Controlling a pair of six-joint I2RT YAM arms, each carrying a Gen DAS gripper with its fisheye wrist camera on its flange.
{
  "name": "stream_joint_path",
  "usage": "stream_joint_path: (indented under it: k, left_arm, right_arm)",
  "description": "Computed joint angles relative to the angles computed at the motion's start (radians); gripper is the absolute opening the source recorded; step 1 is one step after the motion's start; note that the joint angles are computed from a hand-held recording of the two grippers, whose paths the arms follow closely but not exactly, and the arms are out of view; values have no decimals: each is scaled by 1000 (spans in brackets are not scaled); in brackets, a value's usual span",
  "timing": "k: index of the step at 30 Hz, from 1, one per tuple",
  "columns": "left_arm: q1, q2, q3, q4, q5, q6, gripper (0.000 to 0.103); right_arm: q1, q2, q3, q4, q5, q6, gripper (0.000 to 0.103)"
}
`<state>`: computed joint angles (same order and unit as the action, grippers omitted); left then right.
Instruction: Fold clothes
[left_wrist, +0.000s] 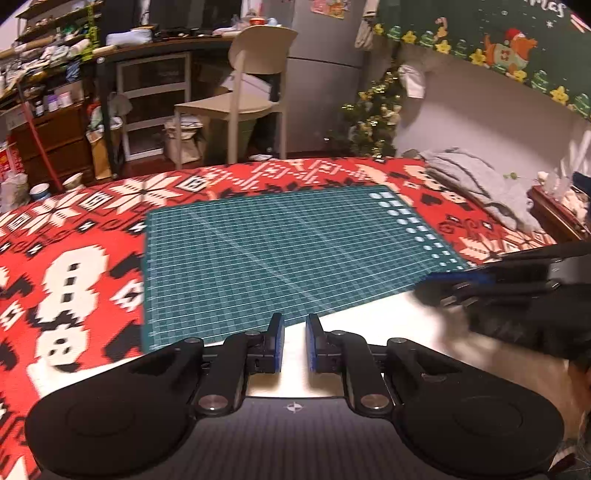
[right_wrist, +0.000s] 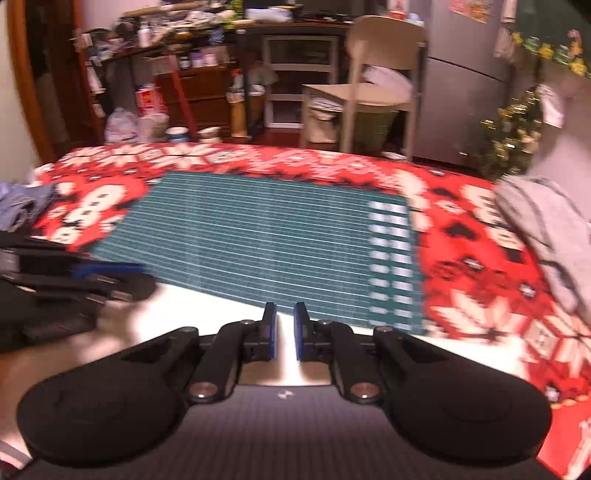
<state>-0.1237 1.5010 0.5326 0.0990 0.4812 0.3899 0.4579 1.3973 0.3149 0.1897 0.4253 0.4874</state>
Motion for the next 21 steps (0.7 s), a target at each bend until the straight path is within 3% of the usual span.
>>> stream_joint_path:
  k: [6, 12, 16, 21]
  left_arm:
    - [103, -26, 6, -38, -27, 79, 22]
    - [178, -24, 26, -57, -29, 100, 22]
    - [185, -57, 13, -75, 16, 72, 22]
    - [136, -106, -27, -88, 81, 85, 22]
  right_arm:
    - [-166, -212, -112, -111, 11, -43, 9]
    - [-359, -372, -174, -165, -73, -89, 9]
    - [-288, -389, -164, -190, -37, -47, 13]
    - [-105, -275, -136, -90, -28, -14, 13]
